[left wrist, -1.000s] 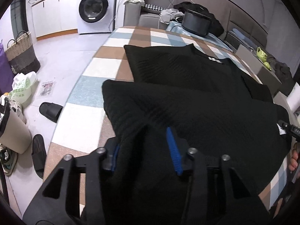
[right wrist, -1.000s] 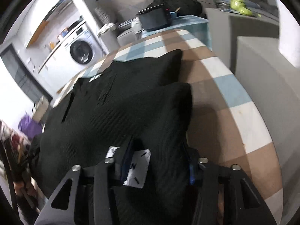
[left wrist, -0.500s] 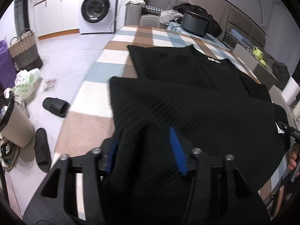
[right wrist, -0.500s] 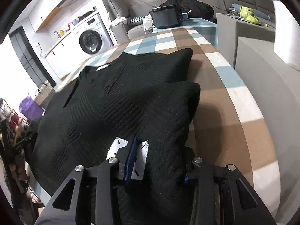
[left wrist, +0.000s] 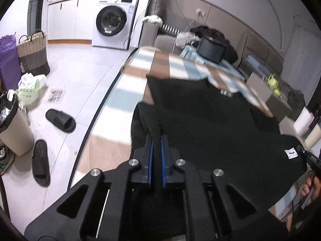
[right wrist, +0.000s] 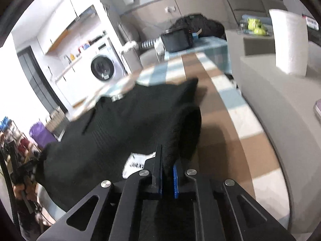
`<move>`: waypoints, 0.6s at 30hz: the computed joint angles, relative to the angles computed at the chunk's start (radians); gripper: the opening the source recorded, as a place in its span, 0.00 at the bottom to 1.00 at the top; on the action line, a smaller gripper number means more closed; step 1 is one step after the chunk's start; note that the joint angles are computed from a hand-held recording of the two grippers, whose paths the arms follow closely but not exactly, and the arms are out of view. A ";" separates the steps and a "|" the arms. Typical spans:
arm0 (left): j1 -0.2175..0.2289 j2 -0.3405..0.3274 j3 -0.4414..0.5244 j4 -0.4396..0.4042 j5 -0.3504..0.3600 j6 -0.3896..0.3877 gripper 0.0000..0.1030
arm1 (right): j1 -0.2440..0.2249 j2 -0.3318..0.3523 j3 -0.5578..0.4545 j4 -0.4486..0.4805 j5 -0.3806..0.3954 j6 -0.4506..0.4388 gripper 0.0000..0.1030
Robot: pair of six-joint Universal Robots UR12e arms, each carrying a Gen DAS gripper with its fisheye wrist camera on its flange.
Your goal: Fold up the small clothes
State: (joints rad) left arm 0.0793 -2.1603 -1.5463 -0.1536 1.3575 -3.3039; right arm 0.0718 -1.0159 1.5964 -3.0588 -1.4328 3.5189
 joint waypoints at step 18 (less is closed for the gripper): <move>-0.007 -0.081 0.152 -0.182 0.113 -0.023 0.33 | -0.021 0.062 -0.135 0.237 -0.049 0.147 0.23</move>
State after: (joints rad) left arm 0.0723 -2.2413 -1.3939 -0.3358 1.4701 -3.3272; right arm 0.0510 -0.9534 1.4615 -2.8219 -1.4819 3.6662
